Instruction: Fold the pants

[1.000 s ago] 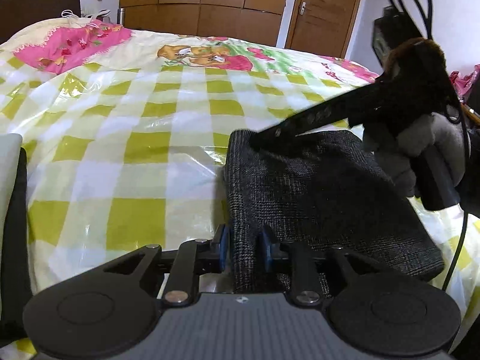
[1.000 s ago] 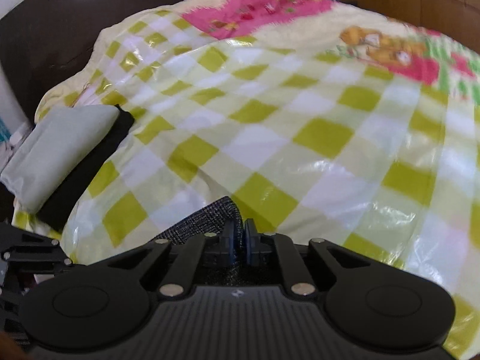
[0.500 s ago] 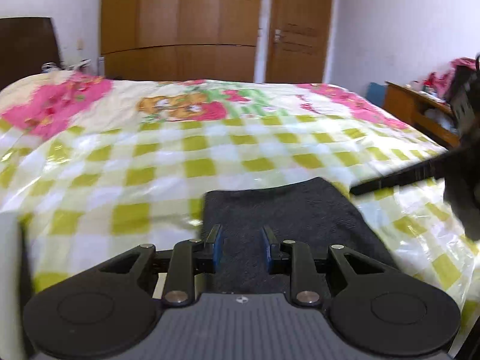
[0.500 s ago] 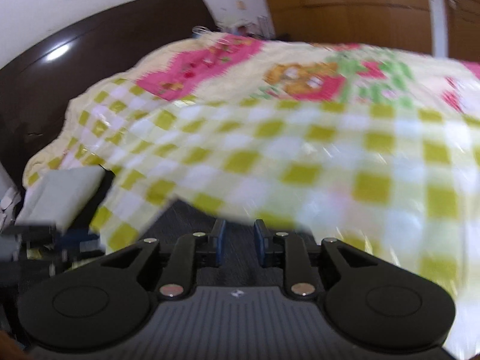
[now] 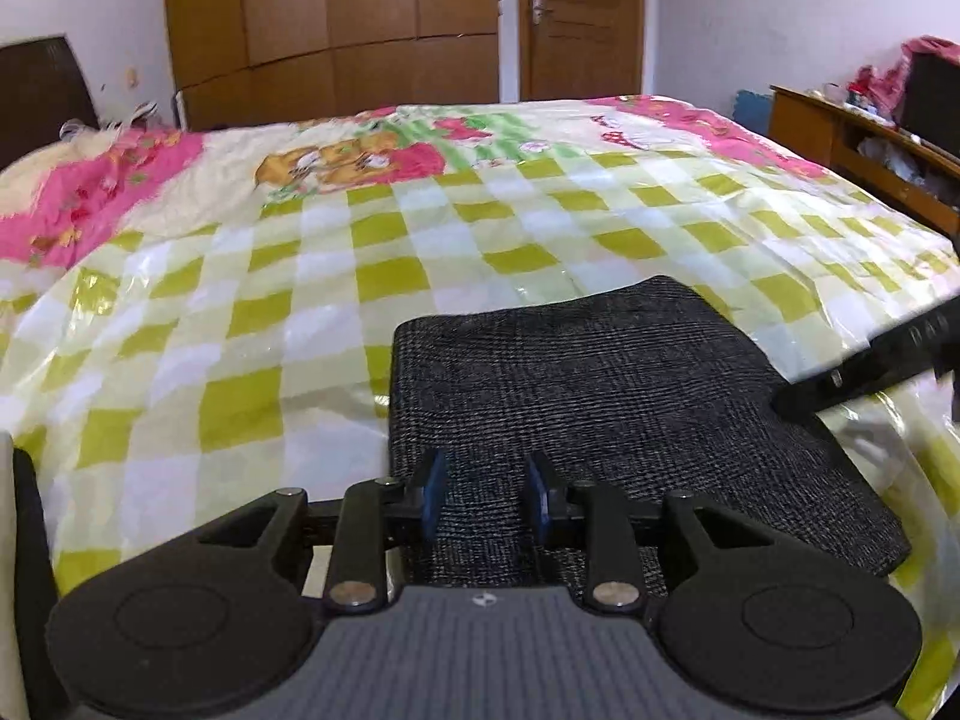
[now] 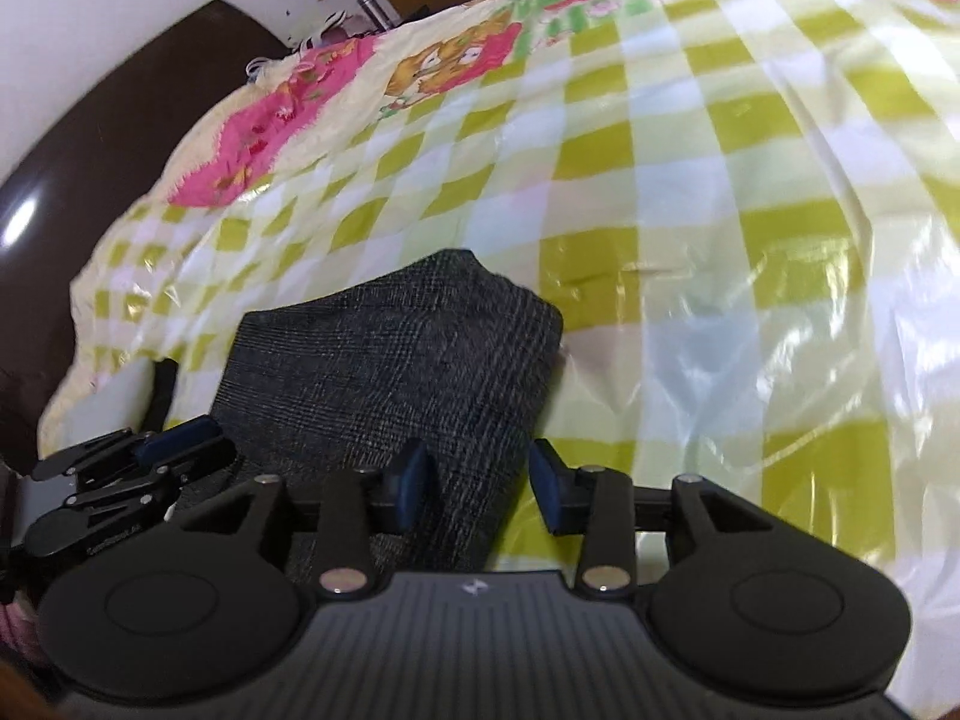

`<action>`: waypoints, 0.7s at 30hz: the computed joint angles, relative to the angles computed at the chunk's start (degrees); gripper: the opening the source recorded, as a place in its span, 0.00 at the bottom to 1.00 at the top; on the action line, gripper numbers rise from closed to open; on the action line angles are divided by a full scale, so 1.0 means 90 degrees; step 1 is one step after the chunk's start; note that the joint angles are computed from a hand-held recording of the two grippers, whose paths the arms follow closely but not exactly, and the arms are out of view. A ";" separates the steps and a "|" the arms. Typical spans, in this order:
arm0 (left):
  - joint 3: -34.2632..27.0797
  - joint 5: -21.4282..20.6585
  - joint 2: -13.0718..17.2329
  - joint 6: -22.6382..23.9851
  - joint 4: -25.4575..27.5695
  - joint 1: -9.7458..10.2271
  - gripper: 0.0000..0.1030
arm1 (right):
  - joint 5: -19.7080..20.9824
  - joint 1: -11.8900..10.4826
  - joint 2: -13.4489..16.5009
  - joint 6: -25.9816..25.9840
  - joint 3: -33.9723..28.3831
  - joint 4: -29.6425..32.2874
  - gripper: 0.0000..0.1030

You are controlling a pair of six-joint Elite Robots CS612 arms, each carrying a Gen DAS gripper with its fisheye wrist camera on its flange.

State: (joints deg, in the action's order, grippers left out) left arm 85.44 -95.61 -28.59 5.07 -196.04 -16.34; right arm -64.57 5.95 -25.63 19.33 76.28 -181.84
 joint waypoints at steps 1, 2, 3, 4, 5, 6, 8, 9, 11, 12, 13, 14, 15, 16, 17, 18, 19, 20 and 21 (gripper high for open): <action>-0.0011 -0.0076 0.0006 -0.0124 0.0021 0.0023 0.41 | 0.0161 -0.0020 0.0048 0.0165 -0.0039 0.0021 0.44; -0.0040 -0.0147 0.0018 -0.0209 0.0059 0.0042 0.41 | 0.0359 -0.0049 0.0094 0.0308 -0.0082 0.0104 0.45; -0.0051 -0.0209 0.0023 -0.0215 0.0120 0.0053 0.42 | 0.0573 -0.0082 0.0135 0.0413 -0.0116 0.0171 0.45; -0.0050 -0.0210 0.0027 -0.0130 0.0161 0.0048 0.43 | 0.0819 -0.0114 0.0198 0.0562 -0.0149 0.0135 0.48; -0.0043 -0.0169 0.0036 -0.0018 0.0165 0.0031 0.45 | 0.1045 -0.0144 0.0268 0.0740 -0.0191 0.0039 0.51; -0.0035 -0.0141 0.0042 0.0075 0.0166 0.0015 0.48 | 0.1256 -0.0170 0.0347 0.0952 -0.0244 -0.0065 0.53; -0.0022 -0.0127 0.0040 0.0162 0.0196 -0.0007 0.51 | 0.1536 -0.0185 0.0481 0.1179 -0.0387 -0.0096 0.54; -0.0009 -0.0081 0.0032 0.0187 0.0211 -0.0026 0.52 | 0.1578 -0.0172 0.0545 0.1191 -0.0483 -0.0083 0.54; 0.0028 -0.0028 0.0003 0.0213 0.0241 -0.0056 0.52 | 0.1445 -0.0118 0.0592 0.1134 -0.0600 -0.0056 0.50; 0.0052 -0.0053 -0.0018 0.0210 0.0266 -0.0067 0.52 | 0.1315 -0.0080 0.0575 0.1028 -0.0622 0.0004 0.47; 0.0074 -0.0097 -0.0044 0.0229 0.0305 -0.0084 0.52 | 0.1188 -0.0053 0.0535 0.0871 -0.0621 0.0097 0.40; 0.0101 -0.0147 -0.0071 0.0270 0.0329 -0.0103 0.52 | 0.1159 -0.0055 0.0504 0.0830 -0.0599 0.0098 0.32; 0.0119 -0.0233 -0.0091 0.0329 0.0344 -0.0124 0.52 | 0.1212 -0.0083 0.0484 0.0894 -0.0557 0.0023 0.28; 0.0128 -0.0332 -0.0101 0.0378 0.0343 -0.0155 0.52 | 0.1278 -0.0118 0.0468 0.0941 -0.0513 -0.0072 0.24; 0.0121 -0.0451 -0.0109 0.0422 0.0379 -0.0180 0.52 | 0.1312 -0.0157 0.0432 0.0944 -0.0441 -0.0167 0.24; 0.0108 -0.0558 -0.0111 0.0457 0.0406 -0.0210 0.52 | 0.1258 -0.0178 0.0381 0.0869 -0.0368 -0.0192 0.24; 0.0090 -0.0650 -0.0110 0.0479 0.0409 -0.0239 0.52 | 0.1118 -0.0201 0.0300 0.0730 -0.0263 -0.0182 0.24; 0.0062 -0.0753 -0.0105 0.0505 0.0411 -0.0268 0.52 | 0.1024 -0.0222 0.0245 0.0638 -0.0190 -0.0163 0.24; 0.0024 -0.0837 -0.0096 0.0538 0.0404 -0.0300 0.52 | 0.0971 -0.0262 0.0193 0.0575 -0.0117 -0.0131 0.24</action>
State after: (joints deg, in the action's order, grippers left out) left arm 85.66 -103.15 -29.45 9.91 -192.40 -19.04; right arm -55.83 3.58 -23.90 24.51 75.23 -183.03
